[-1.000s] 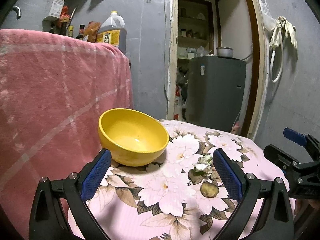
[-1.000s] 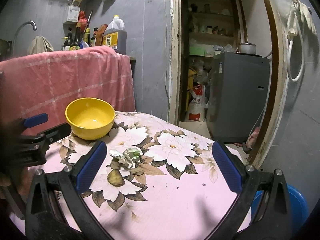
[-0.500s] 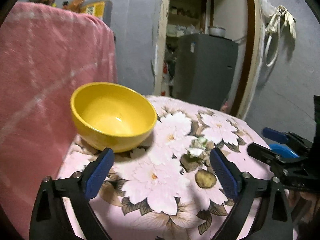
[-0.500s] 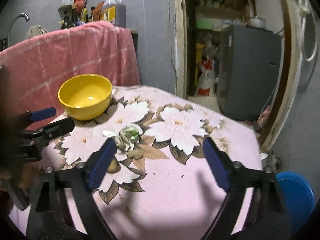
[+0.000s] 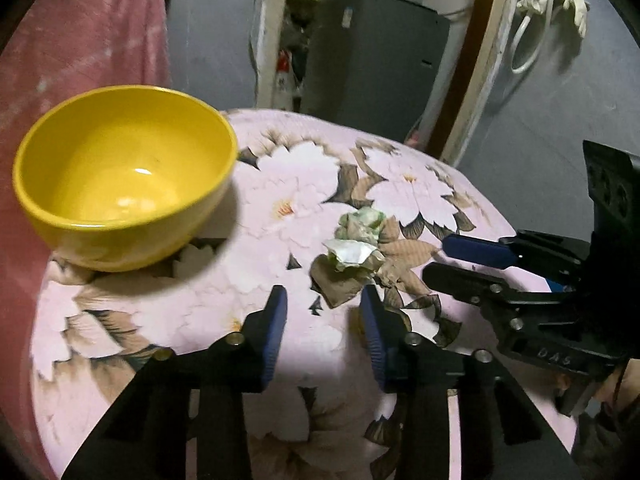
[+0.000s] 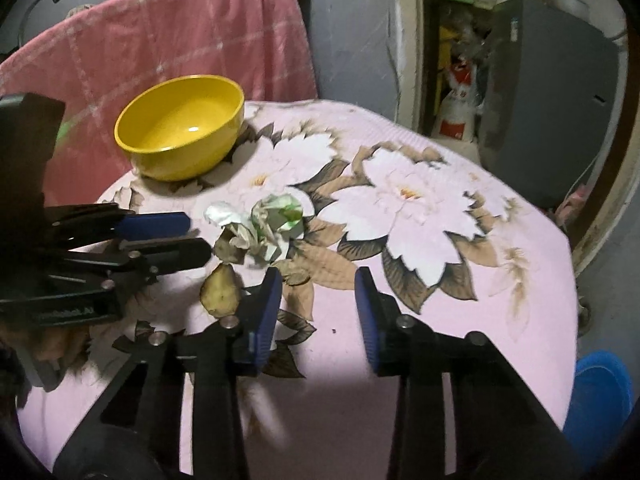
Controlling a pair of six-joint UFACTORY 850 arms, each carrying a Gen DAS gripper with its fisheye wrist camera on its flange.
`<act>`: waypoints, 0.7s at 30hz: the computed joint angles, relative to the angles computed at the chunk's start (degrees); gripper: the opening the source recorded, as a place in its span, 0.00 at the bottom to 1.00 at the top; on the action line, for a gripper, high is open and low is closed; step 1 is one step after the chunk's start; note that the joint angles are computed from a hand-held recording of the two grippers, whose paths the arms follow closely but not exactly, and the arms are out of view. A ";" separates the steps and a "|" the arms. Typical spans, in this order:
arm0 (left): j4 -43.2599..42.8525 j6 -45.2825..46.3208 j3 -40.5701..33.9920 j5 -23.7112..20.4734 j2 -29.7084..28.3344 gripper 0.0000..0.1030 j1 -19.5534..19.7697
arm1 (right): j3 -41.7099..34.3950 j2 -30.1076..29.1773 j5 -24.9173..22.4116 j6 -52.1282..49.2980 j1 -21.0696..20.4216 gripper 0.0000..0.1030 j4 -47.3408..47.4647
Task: Collect trash
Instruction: 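Lower both tools toward the green wrapper and bread lump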
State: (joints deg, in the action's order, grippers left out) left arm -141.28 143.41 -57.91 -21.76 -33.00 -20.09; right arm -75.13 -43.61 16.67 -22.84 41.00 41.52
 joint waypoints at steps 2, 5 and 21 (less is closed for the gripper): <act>4.07 -4.03 -0.84 0.29 -0.49 0.28 0.14 | -1.04 -0.68 -1.65 0.73 -0.37 0.45 -1.43; 7.74 -7.59 -1.88 0.70 -1.02 0.28 0.19 | -2.54 -1.74 -4.24 3.19 -1.04 0.43 -4.60; 17.56 -19.41 -3.46 0.51 -1.44 0.19 1.55 | -7.11 -4.31 -10.41 24.88 -2.33 0.28 -31.63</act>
State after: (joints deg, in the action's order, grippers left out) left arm -123.72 124.01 -61.37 -21.25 -34.44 -18.53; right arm -82.25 -47.92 6.26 2.04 38.67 9.88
